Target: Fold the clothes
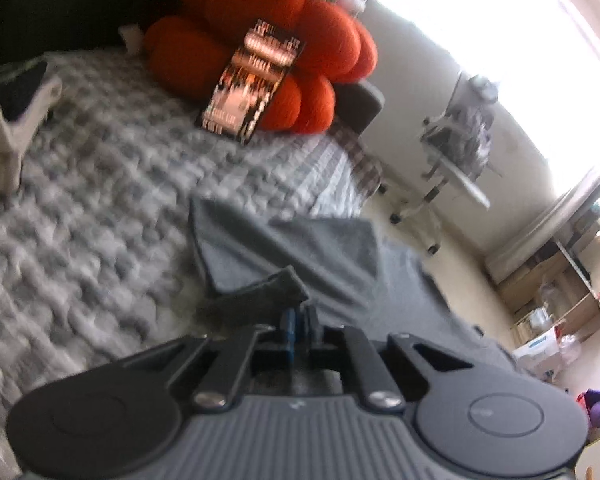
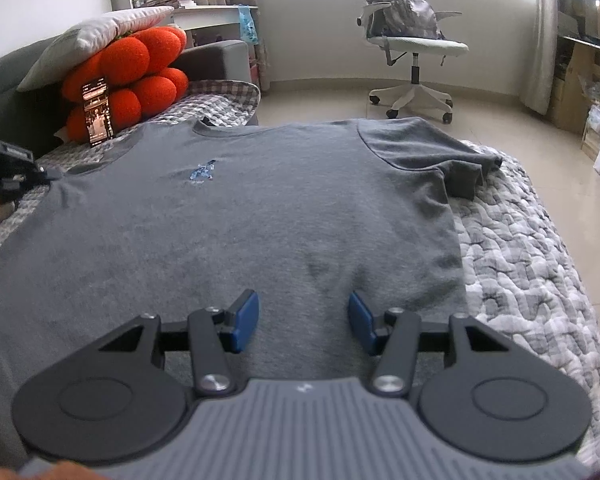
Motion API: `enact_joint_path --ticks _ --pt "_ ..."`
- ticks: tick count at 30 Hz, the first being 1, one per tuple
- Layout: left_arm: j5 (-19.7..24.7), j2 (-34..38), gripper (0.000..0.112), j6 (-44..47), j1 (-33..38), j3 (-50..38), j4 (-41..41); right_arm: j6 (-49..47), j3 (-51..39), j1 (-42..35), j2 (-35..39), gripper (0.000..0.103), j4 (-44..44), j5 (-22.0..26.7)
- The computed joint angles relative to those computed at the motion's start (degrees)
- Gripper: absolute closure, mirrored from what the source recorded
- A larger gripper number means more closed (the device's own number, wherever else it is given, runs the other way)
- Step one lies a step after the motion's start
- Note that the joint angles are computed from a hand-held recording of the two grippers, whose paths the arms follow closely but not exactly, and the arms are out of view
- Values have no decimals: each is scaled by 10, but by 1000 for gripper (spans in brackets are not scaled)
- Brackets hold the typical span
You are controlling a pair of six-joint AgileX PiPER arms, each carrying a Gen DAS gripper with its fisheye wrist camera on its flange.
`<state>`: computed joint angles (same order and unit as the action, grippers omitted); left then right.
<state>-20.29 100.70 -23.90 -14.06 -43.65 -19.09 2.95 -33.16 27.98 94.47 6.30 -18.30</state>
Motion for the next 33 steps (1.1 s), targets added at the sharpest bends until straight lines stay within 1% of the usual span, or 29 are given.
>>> enact_joint_path --ticks 1,4,5,7,9,10,12,13,14,15,16,18,21,22,24,27,29,30,31,32,33 --pt "1 2 109 27 2 -3 -23 -2 1 0 1 48 -1 -2" --pt "31 31 109 101 13 -30 -78 -14 3 2 3 48 3 -7" --pt "33 41 109 122 13 -35 -95 -24 3 3 4 48 11 -9" --pt "18 48 109 126 9 -31 -92 -51 2 10 5 48 37 -10" --pt "17 41 108 126 4 -28 -86 -75 2 16 6 48 61 -12" --pt "17 37 107 123 2 -26 -81 -85 3 19 5 48 70 -14" --pt "14 25 102 150 -5 -19 -104 -105 5 24 3 46 87 -20" --pt "11 17 95 168 -10 -13 -119 -115 6 26 3 46 95 -22" --pt "2 9 86 197 -19 -6 -150 -124 7 29 2 44 103 -25" --pt "-11 0 80 229 -29 1 -184 -126 8 30 0 43 106 -27" --pt "-24 -8 72 258 -39 7 -215 -126 8 29 -1 43 108 -27" --pt "-51 -23 71 309 -60 20 -272 -126 6 26 -4 43 112 -28" --pt "-87 -42 71 354 -98 36 -295 -127 -12 12 -7 43 98 -10" --pt "-94 -46 71 371 -112 38 -302 -120 -27 3 -4 43 83 6" --pt "-98 -45 71 387 -134 35 -299 -76 -61 -16 8 42 11 37" --pt "-97 -28 69 415 -162 22 -296 -22 -103 -38 49 41 -74 36" --pt "-109 -8 68 430 -178 16 -302 19 -129 -53 81 41 -126 32" --pt "-115 1 68 434 -184 16 -303 20 -137 -57 92 41 -127 36" --pt "-120 9 68 447 -189 16 -314 27 -137 -64 102 41 -132 34" --pt "-125 18 68 463 -192 16 -329 54 -122 -75 102 40 -160 8" --pt "-119 23 68 473 -191 18 -343 102 -102 -91 96 40 -211 -20"
